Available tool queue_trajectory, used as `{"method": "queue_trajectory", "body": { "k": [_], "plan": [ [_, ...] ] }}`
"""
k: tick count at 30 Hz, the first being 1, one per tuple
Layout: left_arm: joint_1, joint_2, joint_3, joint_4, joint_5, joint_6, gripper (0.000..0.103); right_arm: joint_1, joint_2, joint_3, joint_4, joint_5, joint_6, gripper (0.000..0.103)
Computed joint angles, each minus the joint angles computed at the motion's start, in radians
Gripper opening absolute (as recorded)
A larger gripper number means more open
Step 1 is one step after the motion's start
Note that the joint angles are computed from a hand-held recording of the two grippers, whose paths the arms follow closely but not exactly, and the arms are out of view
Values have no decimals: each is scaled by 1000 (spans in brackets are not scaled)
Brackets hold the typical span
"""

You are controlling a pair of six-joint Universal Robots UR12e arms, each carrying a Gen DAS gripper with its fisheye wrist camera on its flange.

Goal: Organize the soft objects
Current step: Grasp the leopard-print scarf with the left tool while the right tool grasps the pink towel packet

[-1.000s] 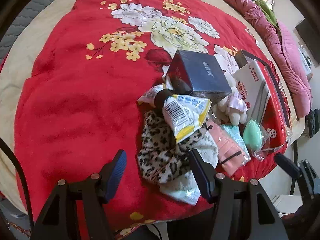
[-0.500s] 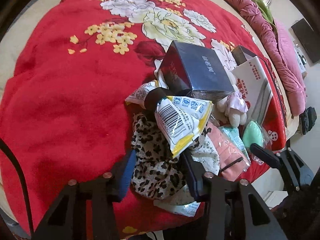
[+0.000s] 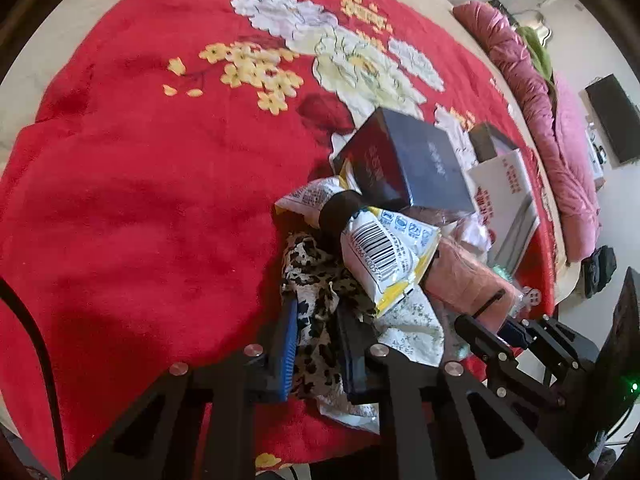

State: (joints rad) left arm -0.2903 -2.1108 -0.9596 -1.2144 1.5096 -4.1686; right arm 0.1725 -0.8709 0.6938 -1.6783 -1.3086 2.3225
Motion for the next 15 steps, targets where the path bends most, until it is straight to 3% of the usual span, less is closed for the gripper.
{"method": "queue_trajectory", "body": {
  "k": [7, 15],
  "plan": [
    [-8, 20, -8, -19, 34, 1, 12, -20, -27, 21, 30, 86, 22, 17],
    [-19, 42, -25, -36, 71, 15, 11, -36, -62, 71, 3, 131, 36, 16]
  ]
}}
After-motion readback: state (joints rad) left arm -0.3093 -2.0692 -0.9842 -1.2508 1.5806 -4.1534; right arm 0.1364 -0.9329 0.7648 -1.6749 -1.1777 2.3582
